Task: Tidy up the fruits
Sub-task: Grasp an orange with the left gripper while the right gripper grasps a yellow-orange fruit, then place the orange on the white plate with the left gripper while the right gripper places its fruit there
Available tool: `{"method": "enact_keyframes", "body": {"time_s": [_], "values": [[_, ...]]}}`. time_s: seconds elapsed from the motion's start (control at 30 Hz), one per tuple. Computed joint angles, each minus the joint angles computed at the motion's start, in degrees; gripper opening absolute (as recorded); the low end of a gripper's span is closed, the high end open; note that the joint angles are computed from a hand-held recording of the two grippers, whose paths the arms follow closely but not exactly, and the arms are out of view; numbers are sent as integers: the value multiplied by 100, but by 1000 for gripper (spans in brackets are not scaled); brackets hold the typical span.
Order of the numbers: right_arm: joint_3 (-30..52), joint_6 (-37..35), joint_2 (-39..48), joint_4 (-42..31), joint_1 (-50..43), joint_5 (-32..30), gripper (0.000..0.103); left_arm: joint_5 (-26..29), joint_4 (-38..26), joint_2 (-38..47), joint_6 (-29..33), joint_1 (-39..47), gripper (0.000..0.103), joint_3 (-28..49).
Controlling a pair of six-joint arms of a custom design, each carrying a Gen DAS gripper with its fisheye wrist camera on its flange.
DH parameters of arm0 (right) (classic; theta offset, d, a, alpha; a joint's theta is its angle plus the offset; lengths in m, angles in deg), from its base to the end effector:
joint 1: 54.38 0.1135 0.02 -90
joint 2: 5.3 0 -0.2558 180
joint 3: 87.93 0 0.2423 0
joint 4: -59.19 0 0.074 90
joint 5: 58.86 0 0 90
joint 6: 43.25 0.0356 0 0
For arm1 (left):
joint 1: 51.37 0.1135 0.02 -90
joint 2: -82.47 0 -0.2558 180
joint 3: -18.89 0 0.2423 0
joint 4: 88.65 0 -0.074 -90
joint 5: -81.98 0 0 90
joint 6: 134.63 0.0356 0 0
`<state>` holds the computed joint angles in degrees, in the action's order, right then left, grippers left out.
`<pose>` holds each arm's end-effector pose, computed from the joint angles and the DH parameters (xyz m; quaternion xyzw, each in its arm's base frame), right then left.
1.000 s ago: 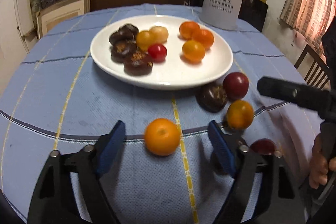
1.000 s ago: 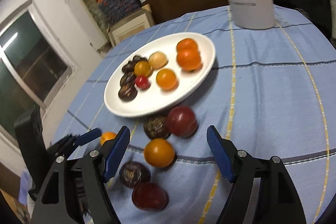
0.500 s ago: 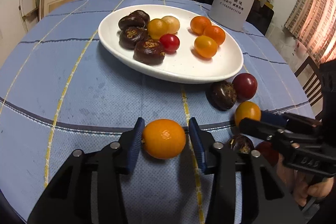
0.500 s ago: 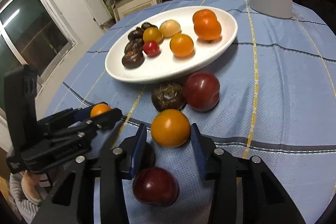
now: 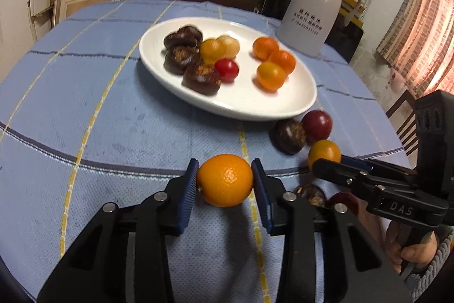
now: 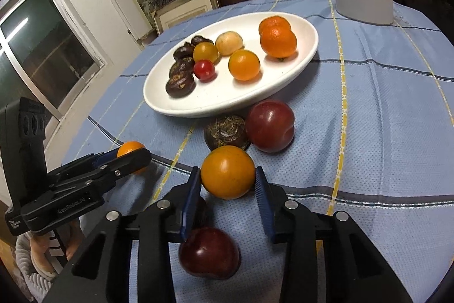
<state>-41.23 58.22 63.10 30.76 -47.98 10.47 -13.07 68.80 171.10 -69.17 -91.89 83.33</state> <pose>0.2170 0.0370 0.1794 -0.0202 0.9266 0.2187 0.3052 0.2376 -0.1990 0.1902 0.1130 0.9219 -0.1635 0.3325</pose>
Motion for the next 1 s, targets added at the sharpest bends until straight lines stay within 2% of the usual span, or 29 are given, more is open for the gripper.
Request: {"method": "enact_keyframes", "body": {"time_s": [0.23,0.37,0.43,0.53,0.7,0.87,1.0], "values": [[-214,82,-649,-54,-454,-370,39,100,-16,-217,43,-50,37,129],[466,100,-370,-388,-968,-741,39,131,-508,200,245,-30,37,1088],[886,115,-182,-540,-1010,-669,39,141,-656,506,330,-8,37,1557],[1601,198,262,-644,-946,-592,39,180,-840,1134,442,25,37,2317],[2776,272,1479,-567,-473,-210,38,267,-901,2010,620,121,37,2999],[3797,180,2976,-642,-69,115,38,272,-1052,2369,825,167,37,3217],[4087,116,3566,-691,-12,155,40,221,-1133,2528,865,162,37,3351]]}}
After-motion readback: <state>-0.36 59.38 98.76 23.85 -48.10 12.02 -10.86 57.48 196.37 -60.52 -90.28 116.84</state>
